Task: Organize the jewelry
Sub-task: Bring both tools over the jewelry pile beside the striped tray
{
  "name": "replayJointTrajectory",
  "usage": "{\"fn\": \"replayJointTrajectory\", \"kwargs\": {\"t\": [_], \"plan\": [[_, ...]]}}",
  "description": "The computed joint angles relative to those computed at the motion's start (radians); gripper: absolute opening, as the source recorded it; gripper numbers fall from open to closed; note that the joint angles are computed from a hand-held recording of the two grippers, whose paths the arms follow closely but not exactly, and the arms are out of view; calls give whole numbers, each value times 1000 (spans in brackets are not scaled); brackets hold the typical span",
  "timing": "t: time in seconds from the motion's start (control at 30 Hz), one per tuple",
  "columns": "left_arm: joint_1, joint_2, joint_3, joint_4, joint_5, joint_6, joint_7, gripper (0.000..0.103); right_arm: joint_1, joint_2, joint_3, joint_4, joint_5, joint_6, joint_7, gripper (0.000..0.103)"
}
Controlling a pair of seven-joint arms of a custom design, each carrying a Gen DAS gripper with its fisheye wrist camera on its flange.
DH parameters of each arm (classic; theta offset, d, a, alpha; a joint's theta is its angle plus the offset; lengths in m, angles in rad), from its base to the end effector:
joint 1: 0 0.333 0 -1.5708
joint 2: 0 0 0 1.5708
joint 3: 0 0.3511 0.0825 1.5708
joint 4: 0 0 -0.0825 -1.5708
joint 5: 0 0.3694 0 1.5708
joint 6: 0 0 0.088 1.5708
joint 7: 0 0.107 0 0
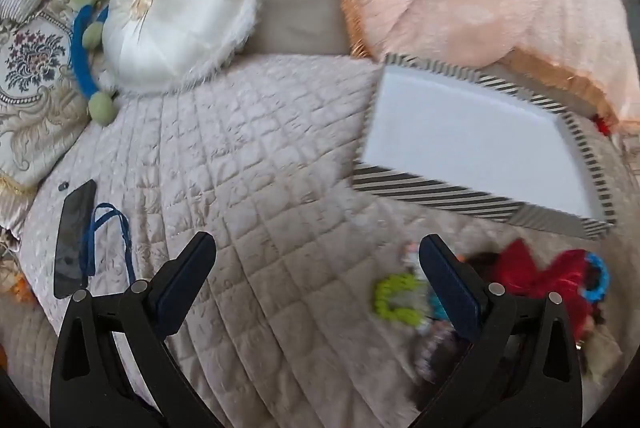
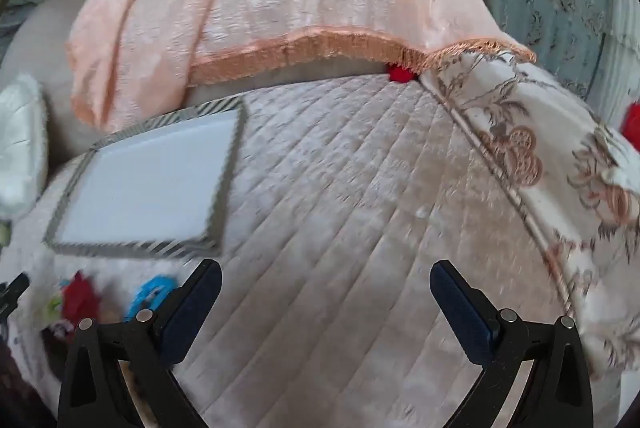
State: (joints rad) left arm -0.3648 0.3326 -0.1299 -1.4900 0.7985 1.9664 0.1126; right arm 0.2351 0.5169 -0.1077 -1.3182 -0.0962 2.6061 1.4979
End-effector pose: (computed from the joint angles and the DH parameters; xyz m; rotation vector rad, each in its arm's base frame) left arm 0.6248 -0.2683 0.5511 -2.2207 1.0205 -0.3501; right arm 0.7508 0.1215 0.5665 -2.0443 1.5095 -0.8314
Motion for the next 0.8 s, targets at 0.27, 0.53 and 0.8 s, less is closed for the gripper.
{"fn": "replayJointTrajectory", "kwargs": {"t": [0.27,0.53,0.8], "plan": [[-36,-15,-11,24,42,-8,5,102,38,-120,20,-173,-25,32,-14,103],[-57,-25,-19,27,67,-12,10,102,52,-179,50,-243,-33,66,-40,103],[-70,-13,-21,49,65,-11,8,102,59,-203,60,-272,-24,65,-47,103]]}}
